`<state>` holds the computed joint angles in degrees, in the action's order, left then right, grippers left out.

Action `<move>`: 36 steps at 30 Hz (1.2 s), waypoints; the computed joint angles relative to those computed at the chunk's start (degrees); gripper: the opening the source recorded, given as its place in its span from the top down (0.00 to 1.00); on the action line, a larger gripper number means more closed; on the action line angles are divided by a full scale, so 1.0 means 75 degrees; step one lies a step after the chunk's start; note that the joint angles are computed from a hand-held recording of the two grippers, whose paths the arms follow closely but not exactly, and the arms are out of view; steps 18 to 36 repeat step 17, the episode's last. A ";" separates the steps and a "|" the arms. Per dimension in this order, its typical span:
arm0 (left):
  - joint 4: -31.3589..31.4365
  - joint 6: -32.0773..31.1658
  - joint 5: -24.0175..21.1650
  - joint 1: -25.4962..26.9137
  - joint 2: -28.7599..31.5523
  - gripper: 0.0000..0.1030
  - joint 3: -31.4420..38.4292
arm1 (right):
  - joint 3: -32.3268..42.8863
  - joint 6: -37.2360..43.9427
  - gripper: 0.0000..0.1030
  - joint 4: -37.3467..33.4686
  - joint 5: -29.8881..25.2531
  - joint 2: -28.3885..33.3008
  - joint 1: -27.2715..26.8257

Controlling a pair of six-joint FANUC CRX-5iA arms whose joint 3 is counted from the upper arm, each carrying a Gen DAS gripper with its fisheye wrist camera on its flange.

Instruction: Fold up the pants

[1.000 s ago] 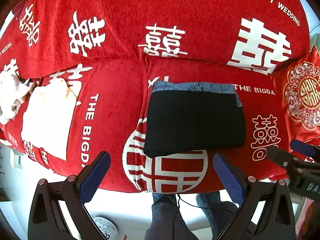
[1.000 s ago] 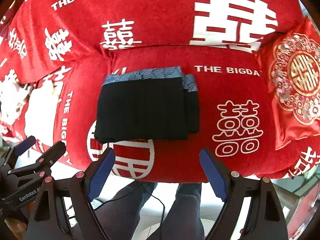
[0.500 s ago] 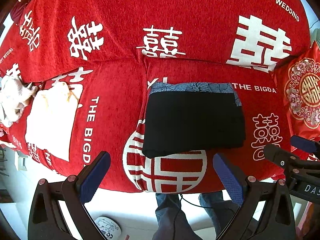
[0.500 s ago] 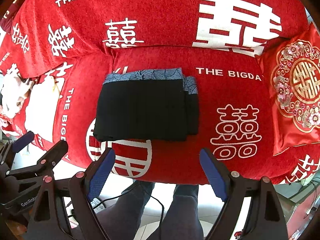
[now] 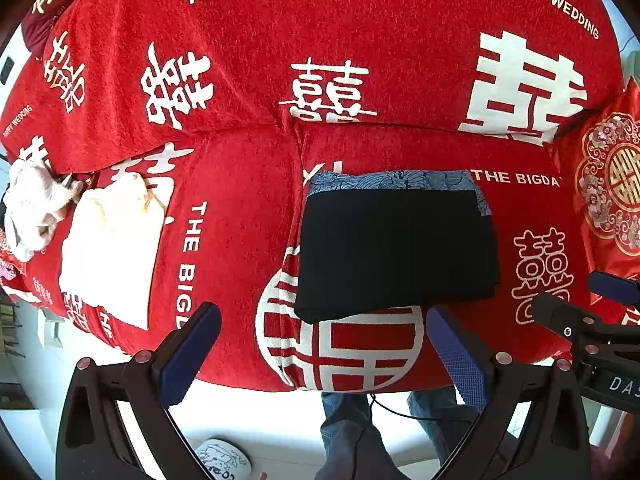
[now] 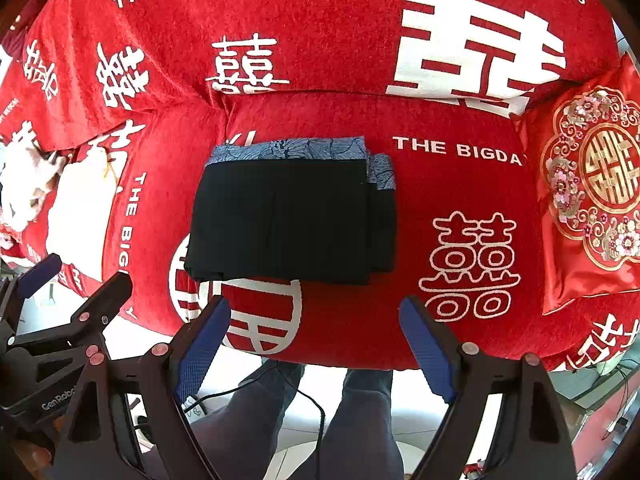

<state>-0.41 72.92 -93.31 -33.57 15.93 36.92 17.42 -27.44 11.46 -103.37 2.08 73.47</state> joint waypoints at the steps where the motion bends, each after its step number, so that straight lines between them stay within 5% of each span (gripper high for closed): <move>1: -0.0004 0.0018 -0.0018 0.0005 0.0010 0.00 0.0013 | 0.0017 0.0003 0.14 -0.0005 -0.0003 0.0016 0.0001; 36: 0.0233 -0.0067 -0.0054 0.0112 -0.0041 0.00 -0.0136 | 0.0099 0.0131 0.14 -0.0128 -0.0046 0.0105 -0.0048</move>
